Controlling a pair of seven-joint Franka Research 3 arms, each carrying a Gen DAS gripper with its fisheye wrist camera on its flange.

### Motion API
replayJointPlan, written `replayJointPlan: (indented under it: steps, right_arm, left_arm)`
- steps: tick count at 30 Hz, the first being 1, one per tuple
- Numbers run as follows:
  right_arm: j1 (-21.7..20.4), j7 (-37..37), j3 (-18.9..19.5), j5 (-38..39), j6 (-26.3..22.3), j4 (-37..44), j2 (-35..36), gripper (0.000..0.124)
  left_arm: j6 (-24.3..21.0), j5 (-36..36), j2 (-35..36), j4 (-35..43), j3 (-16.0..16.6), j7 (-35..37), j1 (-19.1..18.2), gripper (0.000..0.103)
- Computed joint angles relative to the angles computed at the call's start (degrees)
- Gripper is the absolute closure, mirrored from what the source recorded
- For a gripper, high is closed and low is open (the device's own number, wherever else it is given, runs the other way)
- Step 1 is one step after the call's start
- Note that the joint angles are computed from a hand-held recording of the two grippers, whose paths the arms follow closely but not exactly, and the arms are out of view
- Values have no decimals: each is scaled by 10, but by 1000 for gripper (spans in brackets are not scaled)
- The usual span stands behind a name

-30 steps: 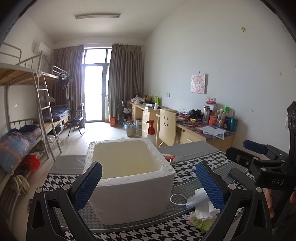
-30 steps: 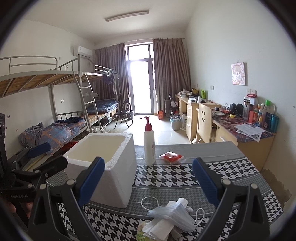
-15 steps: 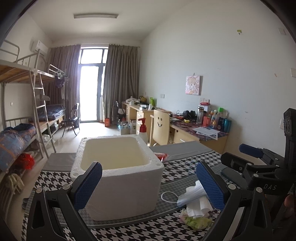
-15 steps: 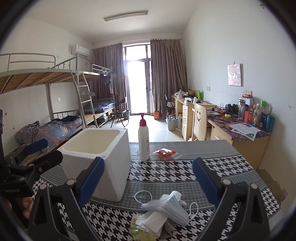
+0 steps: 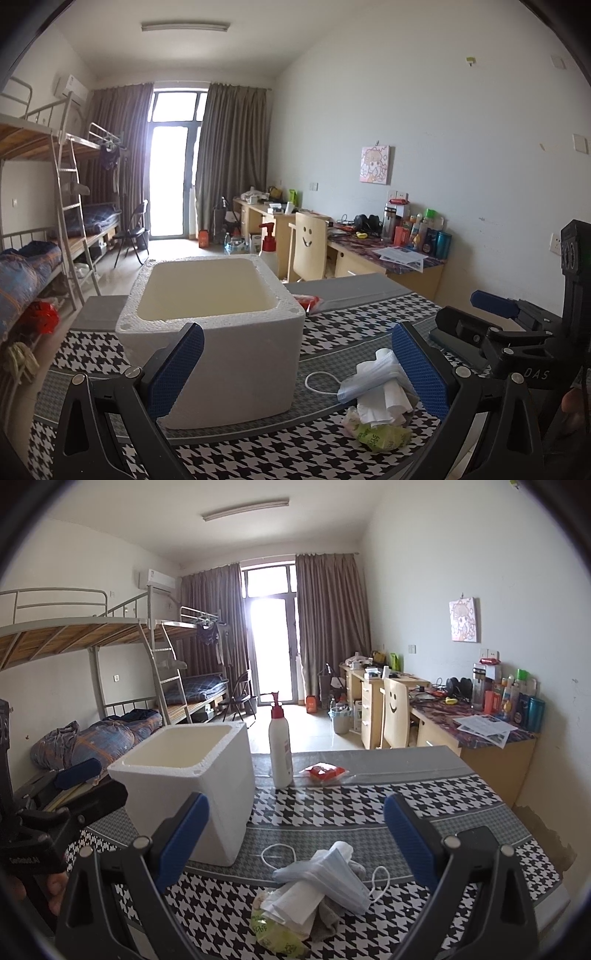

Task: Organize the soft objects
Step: 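Move the left gripper back toward the remaining pile of soft items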

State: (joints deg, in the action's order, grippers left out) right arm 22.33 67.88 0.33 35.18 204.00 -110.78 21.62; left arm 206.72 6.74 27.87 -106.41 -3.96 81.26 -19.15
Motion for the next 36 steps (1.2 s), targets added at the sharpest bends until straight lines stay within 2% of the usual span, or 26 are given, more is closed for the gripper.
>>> replayJointPlan:
  steps: [3,8,11,13,17,25,33,36]
  right_arm:
    - [-13,17,10,-10,-5,-5,0,26]
    - [-6,18,-1,0,-6,-10,0,26]
    - [-5,19,-5,6,-9,-14,0,26]
    - [-26,38,11,-16,-9,-21,-2,26]
    - [-4,24,-14,6,-14,-19,1,26]
    - [-3,18,-19,13,-23,-21,6,27]
    - [-14,41,-21,7,-50,-25,13,27]
    - [-1,45,-40,10,-65,-22,18,27]
  left_arm:
    - [-4,11,6,5,-8,-7,8,1]
    - [-18,23,16,13,-8,-12,7,1]
    - [-27,54,20,18,-31,-35,31,1]
    - [-31,72,24,22,-38,-45,38,1]
    - [-38,94,28,26,-44,-59,42,1]
    - [-54,123,40,39,-54,-86,48,1]
    - [-93,178,64,68,-98,-116,84,1]
    - [-105,194,74,79,-113,-120,93,1]
